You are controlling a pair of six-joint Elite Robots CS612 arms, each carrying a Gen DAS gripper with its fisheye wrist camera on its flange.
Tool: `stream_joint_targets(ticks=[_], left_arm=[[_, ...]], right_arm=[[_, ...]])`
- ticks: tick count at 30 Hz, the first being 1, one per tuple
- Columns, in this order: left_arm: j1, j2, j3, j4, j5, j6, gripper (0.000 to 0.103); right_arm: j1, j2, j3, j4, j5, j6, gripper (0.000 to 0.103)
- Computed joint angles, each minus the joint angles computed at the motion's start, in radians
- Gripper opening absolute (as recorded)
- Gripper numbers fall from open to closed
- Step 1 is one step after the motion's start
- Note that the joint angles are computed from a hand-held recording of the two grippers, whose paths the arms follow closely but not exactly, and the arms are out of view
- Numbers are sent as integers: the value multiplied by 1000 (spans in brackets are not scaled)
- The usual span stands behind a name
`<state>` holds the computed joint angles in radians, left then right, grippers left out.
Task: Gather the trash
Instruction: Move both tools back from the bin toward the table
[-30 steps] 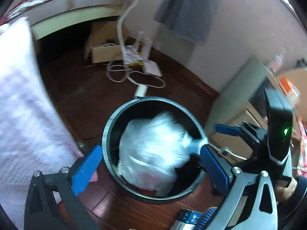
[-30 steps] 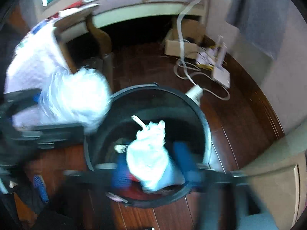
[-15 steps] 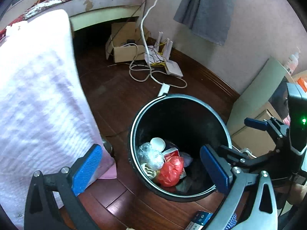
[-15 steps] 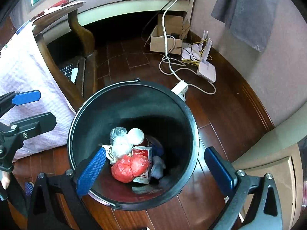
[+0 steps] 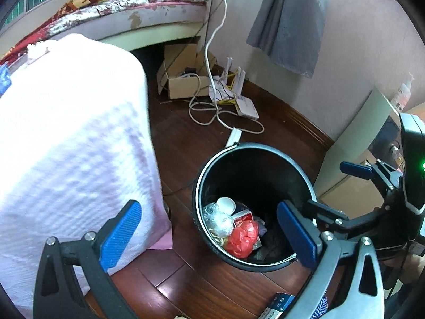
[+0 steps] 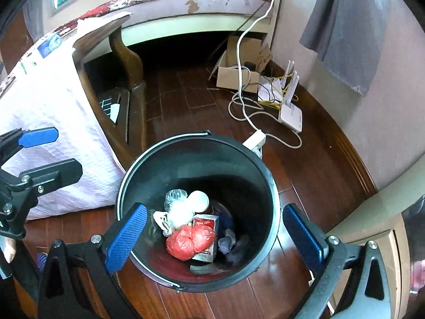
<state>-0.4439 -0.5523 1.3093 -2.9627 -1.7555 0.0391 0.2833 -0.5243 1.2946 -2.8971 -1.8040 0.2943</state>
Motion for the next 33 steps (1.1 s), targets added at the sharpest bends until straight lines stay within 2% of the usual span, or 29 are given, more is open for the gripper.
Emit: stream_joint_targets(ticks=[11, 19, 25, 33], left_arm=[[19, -57, 59, -89, 51, -19, 102], [28, -80, 83, -154, 102, -41, 102], [39, -86, 87, -185, 150, -52, 102], [67, -87, 88, -204, 220, -98, 102]], right_arm=[[21, -29, -1, -74, -37, -23, 103], [38, -33, -27, -115, -51, -55, 103], [46, -16, -80, -127, -36, -70, 103], [66, 44, -220, -98, 9, -122, 103]])
